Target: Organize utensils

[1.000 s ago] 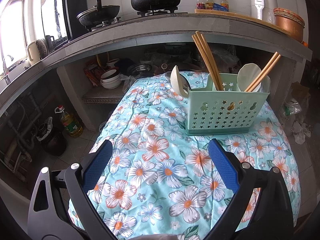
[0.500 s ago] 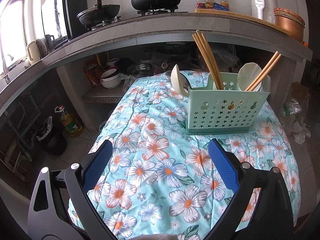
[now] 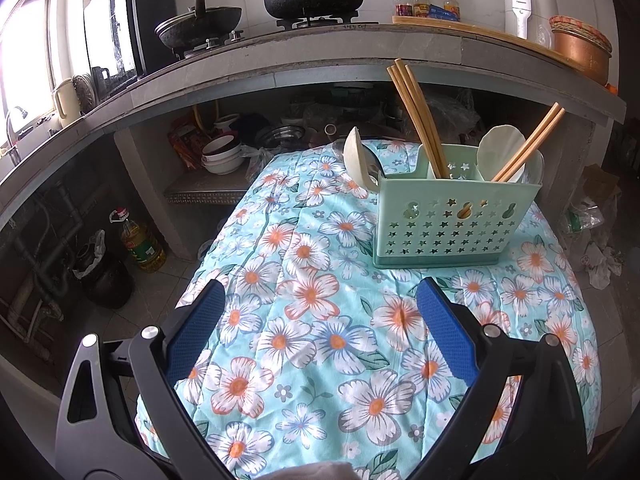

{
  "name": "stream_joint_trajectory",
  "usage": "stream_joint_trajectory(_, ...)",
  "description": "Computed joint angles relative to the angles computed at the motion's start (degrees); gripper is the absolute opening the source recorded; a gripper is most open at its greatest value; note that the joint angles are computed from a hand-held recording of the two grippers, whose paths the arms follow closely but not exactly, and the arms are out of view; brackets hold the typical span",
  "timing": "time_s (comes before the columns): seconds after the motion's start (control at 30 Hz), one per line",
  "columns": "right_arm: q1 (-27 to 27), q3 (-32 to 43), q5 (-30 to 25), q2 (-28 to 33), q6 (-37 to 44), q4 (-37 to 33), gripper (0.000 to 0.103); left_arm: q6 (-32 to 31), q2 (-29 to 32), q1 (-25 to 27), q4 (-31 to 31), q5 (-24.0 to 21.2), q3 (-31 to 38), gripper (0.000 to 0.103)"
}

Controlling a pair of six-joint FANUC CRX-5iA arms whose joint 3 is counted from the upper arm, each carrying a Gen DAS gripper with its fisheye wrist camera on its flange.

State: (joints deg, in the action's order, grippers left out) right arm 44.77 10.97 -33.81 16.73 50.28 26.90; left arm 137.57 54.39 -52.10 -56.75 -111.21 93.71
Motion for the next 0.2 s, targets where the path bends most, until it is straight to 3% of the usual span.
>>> stream_joint_trajectory(0.2, -0.03, -0.03, 0.03, 0.0, 0.06, -0.05, 0.079, 0.98, -0.92, 0.2, 0.61, 0.54, -1.78, 0.093)
